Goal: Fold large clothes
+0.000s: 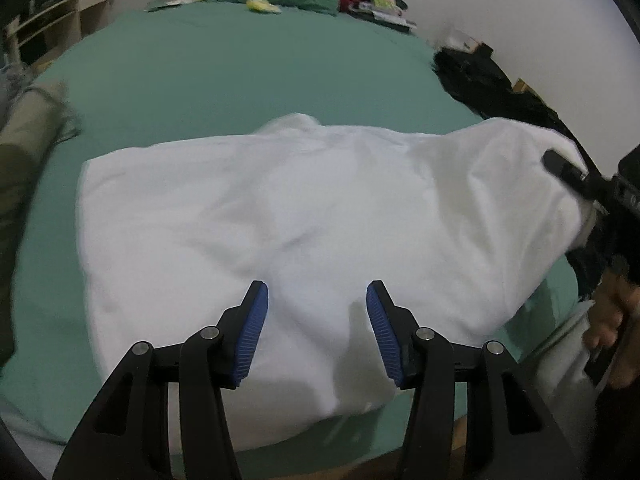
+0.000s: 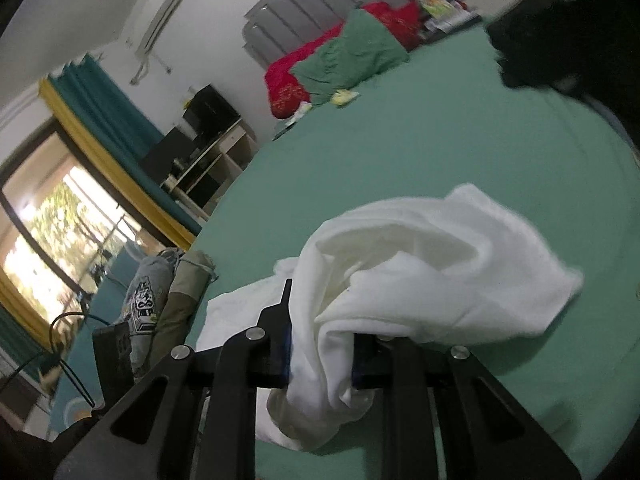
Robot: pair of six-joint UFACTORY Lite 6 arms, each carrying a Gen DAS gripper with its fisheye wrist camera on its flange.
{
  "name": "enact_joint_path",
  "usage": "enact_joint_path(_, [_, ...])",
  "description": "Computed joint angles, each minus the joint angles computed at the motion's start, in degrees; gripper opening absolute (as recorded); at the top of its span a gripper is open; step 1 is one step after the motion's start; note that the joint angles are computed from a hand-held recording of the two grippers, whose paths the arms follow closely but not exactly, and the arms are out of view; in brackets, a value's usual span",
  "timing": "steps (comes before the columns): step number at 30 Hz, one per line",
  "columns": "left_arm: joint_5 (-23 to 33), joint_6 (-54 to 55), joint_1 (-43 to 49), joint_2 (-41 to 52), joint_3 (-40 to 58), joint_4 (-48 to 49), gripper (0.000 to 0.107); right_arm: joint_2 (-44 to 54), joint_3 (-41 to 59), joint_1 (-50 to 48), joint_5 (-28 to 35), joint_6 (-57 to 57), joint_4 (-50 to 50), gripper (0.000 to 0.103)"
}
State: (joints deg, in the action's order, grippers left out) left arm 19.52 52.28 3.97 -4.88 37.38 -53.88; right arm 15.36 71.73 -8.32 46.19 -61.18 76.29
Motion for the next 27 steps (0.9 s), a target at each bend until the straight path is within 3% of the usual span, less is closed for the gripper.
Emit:
enact_joint_path(5, [8.32, 15.28, 18.36, -3.17, -2.48, -6.55, 0.054, -0.40, 6.84, 11.71, -8.25, 9.08, -10.78, 0.020])
enact_joint_path(8, [12.49, 18.11, 26.63, -0.83, -0.51, -8.30, 0.054, 3.52, 13.48, 21.22, -12.32, 17.86, -20.88, 0.020])
enact_joint_path(15, [18.09, 23.64, 37.45, 3.97, 3.06, -11.33, 0.054, 15.55, 24.81, 38.74, -13.41, 36.19, -43.08, 0.024])
enact_joint_path(18, [20.64, 23.93, 41.78, 6.31, 4.82, -11.19, 0.054, 20.41, 27.11, 42.41, -10.42, 33.17, -40.13, 0.036])
enact_joint_path(20, [21.90, 24.13, 44.30, 7.58, 5.98, -11.85, 0.054, 23.42, 28.52, 43.17, -5.72, 28.29, -34.57, 0.051])
enact_joint_path(22, [23.28, 24.47, 46.06, 8.47, 6.98, -13.48, 0.054, 21.84, 24.96, 44.16, -5.18, 20.57, -28.54, 0.075])
enact_joint_path(24, [24.80, 25.27, 46.76, 8.13, 7.30, -15.09, 0.054, 18.68, 21.25, 44.58, -6.26, 16.44, -26.65, 0.081])
enact_joint_path(27, [27.45, 26.77, 45.08, 6.04, 6.82, -16.44, 0.054, 11.39, 14.40, 42.65, -7.98, 13.41, -25.49, 0.081])
